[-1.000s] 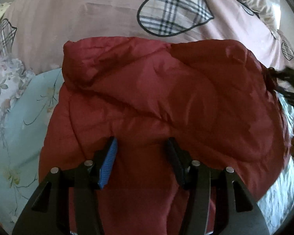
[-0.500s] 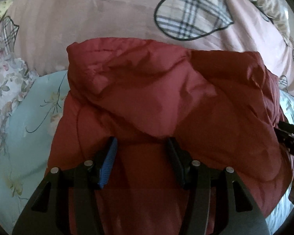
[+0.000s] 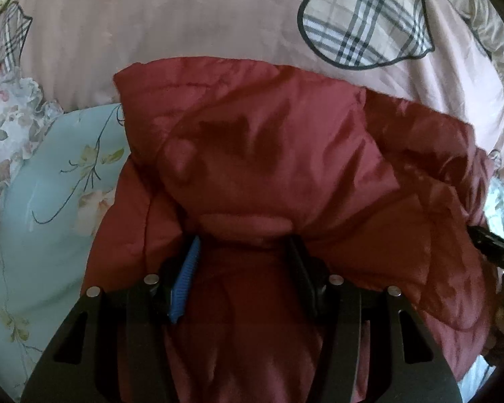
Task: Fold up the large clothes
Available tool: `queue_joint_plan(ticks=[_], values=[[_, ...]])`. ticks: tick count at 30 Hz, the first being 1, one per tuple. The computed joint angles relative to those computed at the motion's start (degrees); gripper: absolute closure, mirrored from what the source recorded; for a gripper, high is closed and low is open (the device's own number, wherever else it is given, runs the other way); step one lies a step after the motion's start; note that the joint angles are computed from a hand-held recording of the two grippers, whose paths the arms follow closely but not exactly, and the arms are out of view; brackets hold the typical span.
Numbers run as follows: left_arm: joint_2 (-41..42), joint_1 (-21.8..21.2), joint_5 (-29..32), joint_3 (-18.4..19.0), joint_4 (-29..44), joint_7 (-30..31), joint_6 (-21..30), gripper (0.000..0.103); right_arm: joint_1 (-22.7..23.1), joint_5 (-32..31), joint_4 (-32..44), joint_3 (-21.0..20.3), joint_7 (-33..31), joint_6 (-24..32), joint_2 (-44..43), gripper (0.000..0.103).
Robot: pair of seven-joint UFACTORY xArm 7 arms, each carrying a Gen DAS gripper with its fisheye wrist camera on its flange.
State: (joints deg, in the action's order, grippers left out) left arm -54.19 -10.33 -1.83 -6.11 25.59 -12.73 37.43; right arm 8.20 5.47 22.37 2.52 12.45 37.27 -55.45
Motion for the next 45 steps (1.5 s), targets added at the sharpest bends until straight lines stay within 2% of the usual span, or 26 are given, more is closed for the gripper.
queue_joint_plan(ticks=[7,13,22,27,28,32,38,42,45], values=[[-7.9,-1.6,-2.2,3.2,-1.3,2.9,4.4,0.05,0.5,0.2,0.6,-0.3,0.0,-0.3,0.8,0.021],[-15.0,-0.8,-4.1,6.2,-3.0,5.7,8.6,0.05,-0.1,2.1,-0.6,-4.0,-1.9,4.9,-7.7,0.021],[-23.0,2.1,-6.1,8.2,-5.8,8.3,11.7,0.047,-3.6,2.2,-1.6,-5.7,-3.9,16.0,-22.0,0.02],[-22.8,3.9,-7.1,11.5,-5.7,10.3,13.1,0.039,-6.4,1.9,-1.5,-7.3,-5.1,22.6,-28.0,0.02],[-22.7,4.2,-7.6,12.1,-5.7,10.5,13.3,0.035,-7.1,1.8,-1.4,-8.0,-5.3,23.9,-29.1,0.02],[-21.7,4.7,-10.8,16.5,-5.5,12.3,14.0,0.023,-9.0,1.5,-1.0,-9.5,-6.2,24.2,-28.0,0.019],[-18.3,5.8,-16.3,21.6,-5.5,15.4,15.6,0.022,-12.9,3.2,-2.6,-15.6,-7.7,26.3,-28.2,0.019],[-16.1,6.9,-19.0,21.8,-6.0,16.8,15.5,0.022,-14.9,6.1,-4.1,-18.6,-8.5,26.7,-27.7,0.019],[-14.6,6.9,-20.9,21.6,-5.9,17.8,15.0,0.022,-15.4,8.3,-4.7,-19.3,-9.3,26.6,-27.2,0.018]])
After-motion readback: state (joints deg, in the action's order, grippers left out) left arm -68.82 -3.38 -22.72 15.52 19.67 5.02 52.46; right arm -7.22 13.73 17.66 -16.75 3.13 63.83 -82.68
